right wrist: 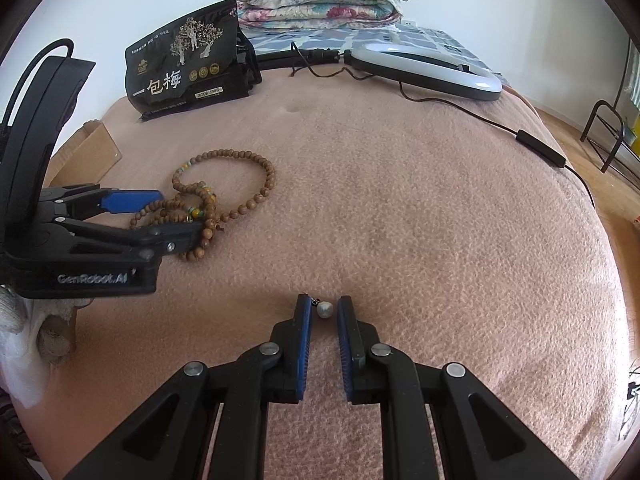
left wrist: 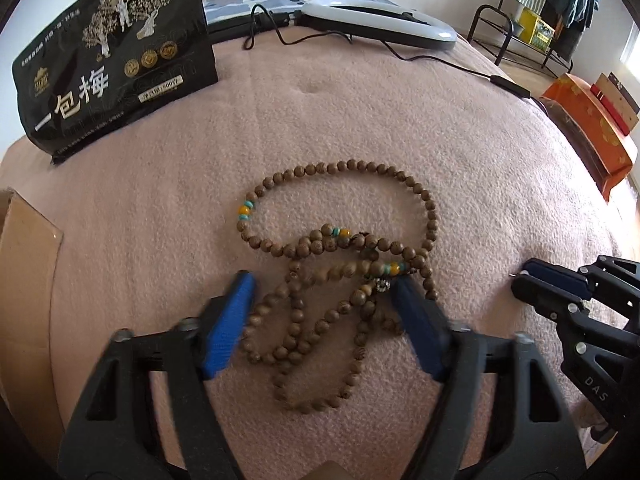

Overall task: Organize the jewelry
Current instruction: 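Close right tool on the pearl earring while left tool lowers and grips the bead strand, then lift and carry the bead strand and pearl earring with both tools over the box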

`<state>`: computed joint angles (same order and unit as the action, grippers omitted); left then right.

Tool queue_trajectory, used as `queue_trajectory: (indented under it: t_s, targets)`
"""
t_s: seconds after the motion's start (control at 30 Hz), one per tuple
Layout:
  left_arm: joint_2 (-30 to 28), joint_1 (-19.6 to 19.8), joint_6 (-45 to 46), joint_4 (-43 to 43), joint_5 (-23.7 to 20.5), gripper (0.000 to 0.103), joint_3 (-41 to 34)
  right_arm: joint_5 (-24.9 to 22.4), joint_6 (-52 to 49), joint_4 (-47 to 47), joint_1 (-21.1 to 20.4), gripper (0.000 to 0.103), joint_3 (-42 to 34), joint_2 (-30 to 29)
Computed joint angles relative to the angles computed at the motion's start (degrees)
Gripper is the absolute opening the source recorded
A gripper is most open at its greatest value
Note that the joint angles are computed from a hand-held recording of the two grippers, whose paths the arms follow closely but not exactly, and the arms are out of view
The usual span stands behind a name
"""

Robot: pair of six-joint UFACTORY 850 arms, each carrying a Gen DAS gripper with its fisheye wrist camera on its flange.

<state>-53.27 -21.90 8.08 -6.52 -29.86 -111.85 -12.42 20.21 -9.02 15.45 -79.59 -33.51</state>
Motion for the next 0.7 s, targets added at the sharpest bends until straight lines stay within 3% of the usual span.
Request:
queue_trajectory:
  t_s: [0.1, 0.2, 0.43, 0.7]
  targets:
    - [0.18, -0.06, 0.87, -0.06, 0.82, 0.027, 0.21, -0.07, 0.57, -0.78, 0.07, 0.009, 0.01, -0.01]
    - [0.24, 0.32, 3.2, -2.93, 0.72, 0.013, 0.31, -0.16, 3.08, -3.83, 0.44, 0.009, -0.02, -0.04]
    - [1.3, 1.09, 5.92, -7.73, 1.29, 0.01, 1.3, 0.38, 1.72, -2.38, 0.49, 0.008, 0.64, 0.64]
    - [5.62, 2.38, 11.72, -16.93, 4.92, 0.01, 4.88, -0.12, 10.27, -11.51, 1.21, 0.008, 1.3, 2.34]
